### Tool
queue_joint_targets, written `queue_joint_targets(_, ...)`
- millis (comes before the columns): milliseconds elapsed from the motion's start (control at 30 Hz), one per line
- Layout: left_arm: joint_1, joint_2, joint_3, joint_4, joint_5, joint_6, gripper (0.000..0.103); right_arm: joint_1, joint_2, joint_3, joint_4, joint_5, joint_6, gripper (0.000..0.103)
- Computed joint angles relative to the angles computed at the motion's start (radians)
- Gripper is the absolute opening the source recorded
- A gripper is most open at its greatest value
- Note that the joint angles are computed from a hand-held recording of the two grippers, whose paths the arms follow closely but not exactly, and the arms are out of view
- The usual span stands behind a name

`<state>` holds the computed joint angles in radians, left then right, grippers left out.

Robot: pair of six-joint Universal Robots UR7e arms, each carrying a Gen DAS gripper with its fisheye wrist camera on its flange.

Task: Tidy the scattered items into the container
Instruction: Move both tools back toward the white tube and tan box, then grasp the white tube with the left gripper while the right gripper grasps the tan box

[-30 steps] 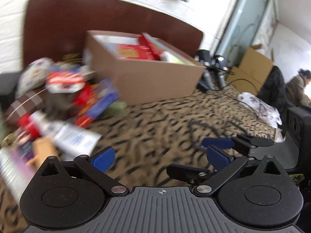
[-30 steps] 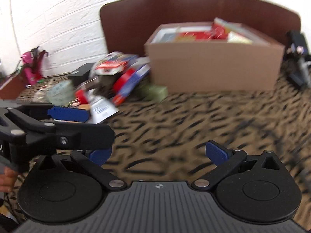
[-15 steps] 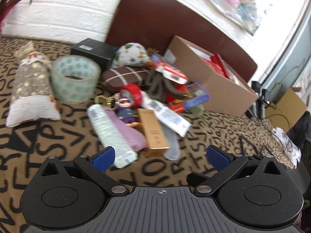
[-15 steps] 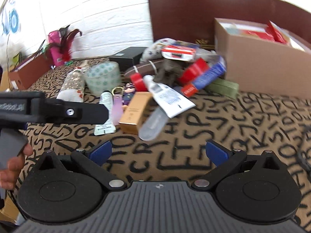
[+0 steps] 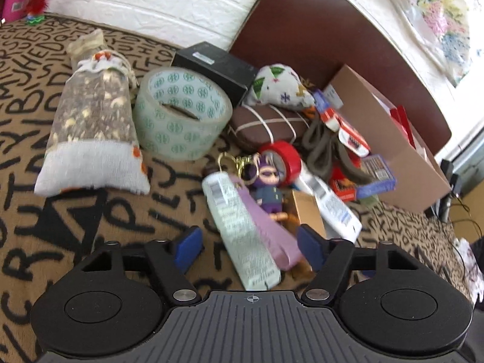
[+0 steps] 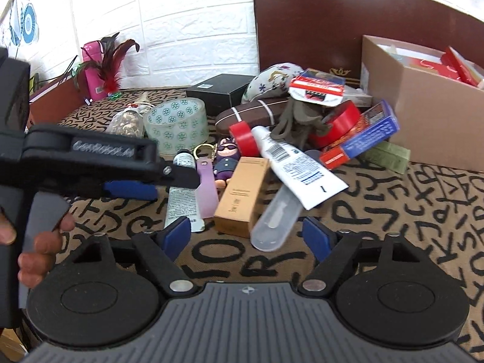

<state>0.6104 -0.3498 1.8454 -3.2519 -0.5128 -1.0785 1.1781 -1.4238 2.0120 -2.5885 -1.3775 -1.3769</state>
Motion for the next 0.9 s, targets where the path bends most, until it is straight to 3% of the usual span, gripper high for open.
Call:
queue_joint_targets(167,0.023,0.001,-0.040,0.113,0.036,-0.027,0.055,0.013,0.009,0.007,-0.017,-0.008,-0.012,0.071)
queue_joint_targets(367,0.034,-0.005,-0.043,0.139,0.053,-0.065,0.048,0.028,0.026,0.004,-0.026,-0.020,-0.022,0.061)
queue_joint_targets(400,0.035,-0.006,-0.046,0.163,0.057,-0.067,0.044,0.030,0.029,0.005,-0.030,-0.021,-0.021,0.061)
queue_joint_targets(433,0.034,-0.007,-0.051,0.185,0.062,-0.068,0.032,0.034,0.033,0.005,-0.032,-0.025,-0.023,0.061)
queue_joint_targets(467,0.034,-0.007,-0.054,0.203,0.066,-0.064,0.032,0.037,0.039,0.004,-0.035,-0.032,-0.025,0.060)
queue_joint_targets(567,0.029,-0.011,-0.049,0.219,0.063,-0.037,0.031,0.045,0.047,0.009,-0.068,-0.045,-0.049,0.040)
queue_joint_targets(733,0.009,-0.053,0.009,0.240,0.013,-0.056,0.031,0.034,0.022,-0.013,-0.003,-0.058,-0.060,0.036)
queue_joint_targets(900,-0.037,-0.117,0.092,0.288,-0.083,-0.049,0.030,0.009,-0.038,-0.052,0.164,-0.101,-0.129,0.035)
